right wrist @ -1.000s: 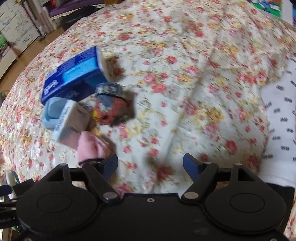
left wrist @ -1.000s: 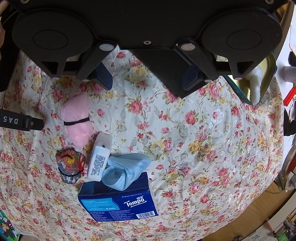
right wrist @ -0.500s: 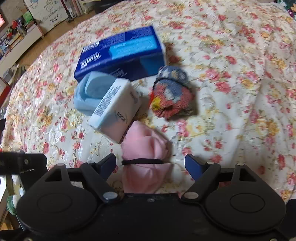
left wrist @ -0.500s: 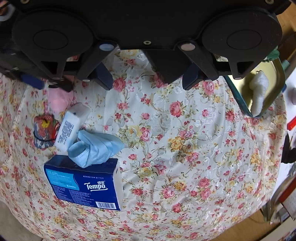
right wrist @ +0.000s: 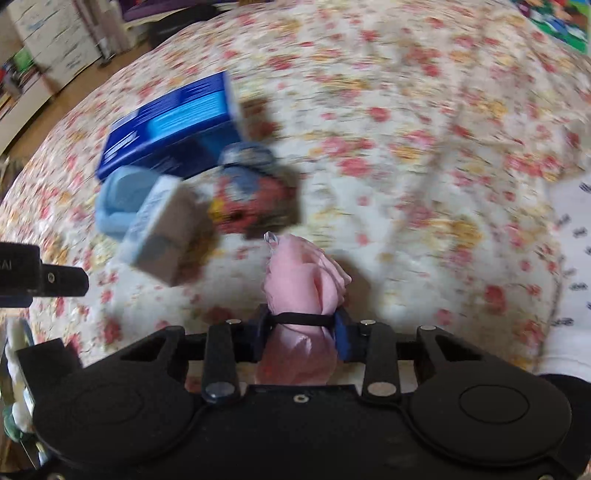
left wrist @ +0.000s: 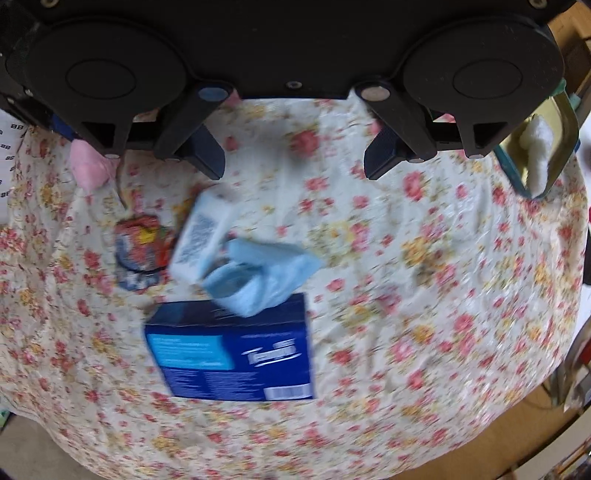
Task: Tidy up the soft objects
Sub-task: 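Grasp the pink cloth with the right gripper while the left grasps the white tissue pack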
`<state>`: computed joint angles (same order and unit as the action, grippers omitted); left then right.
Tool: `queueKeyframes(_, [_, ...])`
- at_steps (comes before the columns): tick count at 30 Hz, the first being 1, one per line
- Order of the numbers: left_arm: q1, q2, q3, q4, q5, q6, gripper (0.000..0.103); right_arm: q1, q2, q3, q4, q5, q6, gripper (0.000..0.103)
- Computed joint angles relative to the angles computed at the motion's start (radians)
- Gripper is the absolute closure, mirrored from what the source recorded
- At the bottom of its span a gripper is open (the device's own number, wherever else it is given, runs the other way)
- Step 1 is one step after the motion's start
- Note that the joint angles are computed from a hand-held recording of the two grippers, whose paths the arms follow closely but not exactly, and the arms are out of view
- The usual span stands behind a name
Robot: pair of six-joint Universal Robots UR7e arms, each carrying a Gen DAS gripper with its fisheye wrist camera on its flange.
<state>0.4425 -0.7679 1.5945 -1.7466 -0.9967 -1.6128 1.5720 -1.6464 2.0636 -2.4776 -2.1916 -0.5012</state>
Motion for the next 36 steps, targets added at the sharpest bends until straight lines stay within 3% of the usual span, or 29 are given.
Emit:
queueKeyframes(4, [0.011, 0.066, -0.089, 0.055, 0.037, 0.008, 0.022, -0.037, -0.012, -0.035, 0.045, 0.021, 0.034, 0.069])
queueKeyframes(9, [0.029, 0.146, -0.225, 0.325, 0.089, -0.187, 0.023, -0.06, -0.029, -0.058, 0.08, 0.063, 0.05, 0.068])
queueKeyframes(12, [0.051, 0.171, -0.255, 0.357, 0.072, -0.202, 0.023, -0.061, -0.029, -0.063, 0.081, 0.072, 0.051, 0.068])
queueKeyframes(15, [0.068, 0.197, -0.266, 0.314, 0.035, -0.115, 0.026, -0.065, -0.03, -0.065, 0.085, 0.082, 0.052, 0.068])
queueKeyframes(21, [0.05, 0.176, -0.19, 0.068, 0.006, 0.122, 0.027, -0.078, -0.037, -0.078, 0.094, 0.098, 0.065, 0.067])
queueKeyframes(25, [0.058, 0.164, -0.159, -0.054, -0.026, 0.161, 0.026, -0.081, -0.035, -0.082, 0.099, 0.097, 0.075, 0.067])
queueKeyframes(36, [0.101, 0.197, -0.161, -0.122, -0.071, 0.189, 0.026, -0.08, -0.035, -0.078, 0.097, 0.094, 0.075, 0.067])
